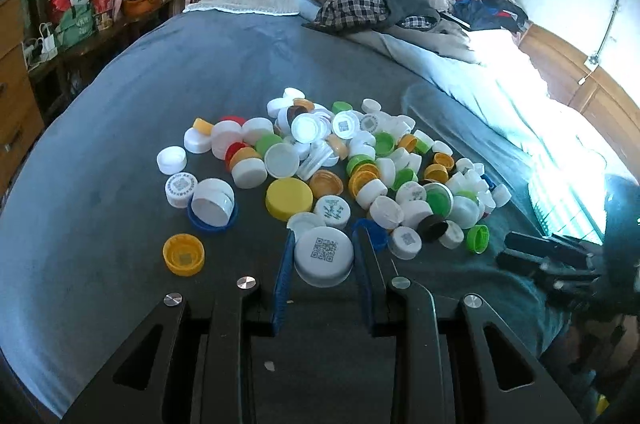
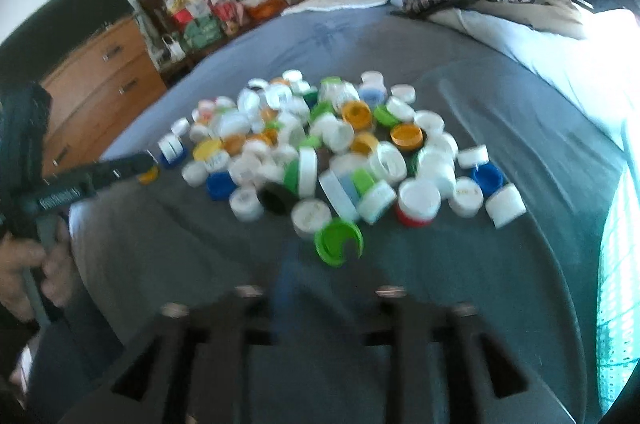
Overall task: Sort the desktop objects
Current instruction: 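Carry the white QR-code cap and green cap over the teal basket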
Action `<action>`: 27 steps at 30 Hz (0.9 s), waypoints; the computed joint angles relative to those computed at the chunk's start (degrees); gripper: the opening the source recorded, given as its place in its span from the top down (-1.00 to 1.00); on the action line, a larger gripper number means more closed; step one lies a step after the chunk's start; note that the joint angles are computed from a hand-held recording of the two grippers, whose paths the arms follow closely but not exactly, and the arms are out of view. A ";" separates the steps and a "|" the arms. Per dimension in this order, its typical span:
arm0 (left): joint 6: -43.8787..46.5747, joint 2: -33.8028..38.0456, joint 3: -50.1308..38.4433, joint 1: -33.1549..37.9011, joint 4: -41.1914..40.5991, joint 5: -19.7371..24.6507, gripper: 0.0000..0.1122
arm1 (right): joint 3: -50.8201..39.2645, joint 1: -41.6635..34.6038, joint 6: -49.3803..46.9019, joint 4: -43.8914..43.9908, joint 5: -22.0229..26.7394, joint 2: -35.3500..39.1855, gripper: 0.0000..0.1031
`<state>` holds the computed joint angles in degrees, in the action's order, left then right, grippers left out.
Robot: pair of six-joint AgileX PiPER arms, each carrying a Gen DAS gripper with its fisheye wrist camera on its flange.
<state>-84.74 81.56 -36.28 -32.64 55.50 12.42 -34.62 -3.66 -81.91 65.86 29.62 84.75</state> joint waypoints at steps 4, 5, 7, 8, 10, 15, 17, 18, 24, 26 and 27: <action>0.05 1.21 -0.81 -1.00 -1.70 1.05 0.56 | -1.29 -0.30 -4.78 4.87 -2.01 5.01 -0.12; 0.22 1.64 -1.24 -1.30 -1.98 1.28 0.56 | -2.11 0.02 -5.12 5.81 -2.28 6.36 -0.12; 0.38 2.21 -2.12 -2.35 -2.36 2.37 0.56 | -3.89 1.13 -4.60 6.38 -2.87 8.70 -0.12; 1.11 2.61 -2.89 -3.02 -3.11 3.35 0.56 | -4.29 1.59 -4.43 6.48 -3.26 9.14 -0.01; 3.07 2.93 -3.82 -3.70 -5.01 3.98 0.56 | -5.27 1.85 -2.02 4.43 -2.64 9.85 0.38; 6.37 2.55 -6.19 -6.53 -7.79 5.47 0.56 | -1.94 -1.86 -1.98 3.21 0.73 4.30 0.36; 8.49 2.72 -8.14 -8.10 -9.63 6.08 0.56 | -0.67 -5.07 -0.82 1.71 3.57 0.06 0.36; 9.07 3.19 -9.71 -9.28 -9.83 6.89 0.56 | -0.12 -7.18 -0.02 0.62 5.30 -2.70 0.36; 15.60 9.23 -22.78 -15.89 -13.13 10.75 0.56 | -3.13 -20.78 4.85 -6.52 17.88 -13.64 0.36; 19.07 12.63 -29.17 -18.10 -14.93 12.79 0.56 | -5.99 -26.19 5.75 -8.17 22.39 -15.84 0.36; 21.04 14.47 -32.65 -19.07 -16.03 14.11 0.56 | -7.08 -28.27 5.81 -8.57 23.96 -16.39 0.36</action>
<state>-63.69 96.03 -68.93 -51.71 39.46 26.53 -41.69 -31.93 -76.10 57.28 53.58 68.36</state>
